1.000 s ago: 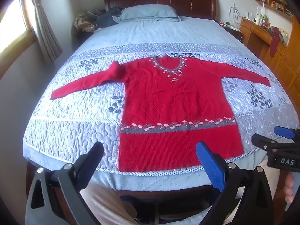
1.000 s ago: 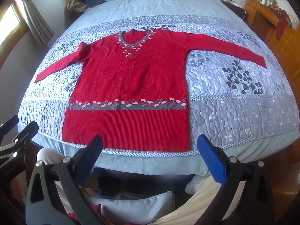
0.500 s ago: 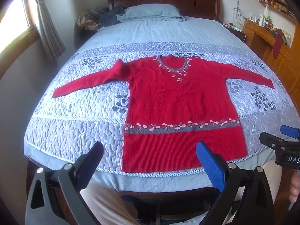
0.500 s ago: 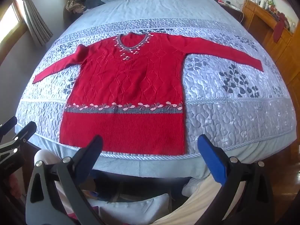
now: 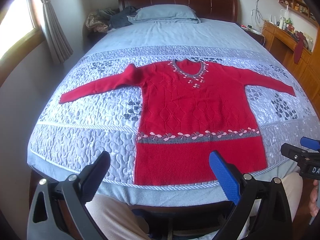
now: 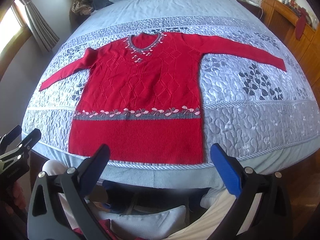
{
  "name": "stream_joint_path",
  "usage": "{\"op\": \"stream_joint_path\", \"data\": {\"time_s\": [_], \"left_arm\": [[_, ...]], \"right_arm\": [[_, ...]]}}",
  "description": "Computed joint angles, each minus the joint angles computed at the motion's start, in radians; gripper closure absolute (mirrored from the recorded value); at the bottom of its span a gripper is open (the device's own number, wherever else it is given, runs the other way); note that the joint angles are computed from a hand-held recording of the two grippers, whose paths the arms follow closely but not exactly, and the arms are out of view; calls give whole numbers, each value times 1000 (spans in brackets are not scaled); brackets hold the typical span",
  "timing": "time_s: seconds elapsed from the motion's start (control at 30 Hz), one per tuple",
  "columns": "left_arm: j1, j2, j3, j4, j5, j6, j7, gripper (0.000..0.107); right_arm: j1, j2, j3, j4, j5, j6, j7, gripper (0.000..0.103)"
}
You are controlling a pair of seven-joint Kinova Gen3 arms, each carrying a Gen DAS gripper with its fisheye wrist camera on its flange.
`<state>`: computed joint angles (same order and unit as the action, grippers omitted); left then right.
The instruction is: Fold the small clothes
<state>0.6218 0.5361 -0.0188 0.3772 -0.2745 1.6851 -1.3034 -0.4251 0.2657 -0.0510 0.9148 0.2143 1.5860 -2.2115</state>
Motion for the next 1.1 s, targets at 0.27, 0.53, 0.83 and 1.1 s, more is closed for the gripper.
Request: {"op": "stream_joint_path", "data": {"time_s": [0.27,0.53,0.83,1.1], "left_arm": [[0,3,0,-6,3,4,1,8],[-3,5,0,-11,5,6,1,8],[-2,8,-2,-17,6,8,0,8],[-5,19,-4,-34,8,16,-4,8]], "right_arm": [[-46,22,10,-19,77,41,-9,4],[-39,19,12,-18,80,40,-13,3],[-36,29,12,-26,72,38,-8,3],[-36,34,15,-31,72,35,-2,3]]}}
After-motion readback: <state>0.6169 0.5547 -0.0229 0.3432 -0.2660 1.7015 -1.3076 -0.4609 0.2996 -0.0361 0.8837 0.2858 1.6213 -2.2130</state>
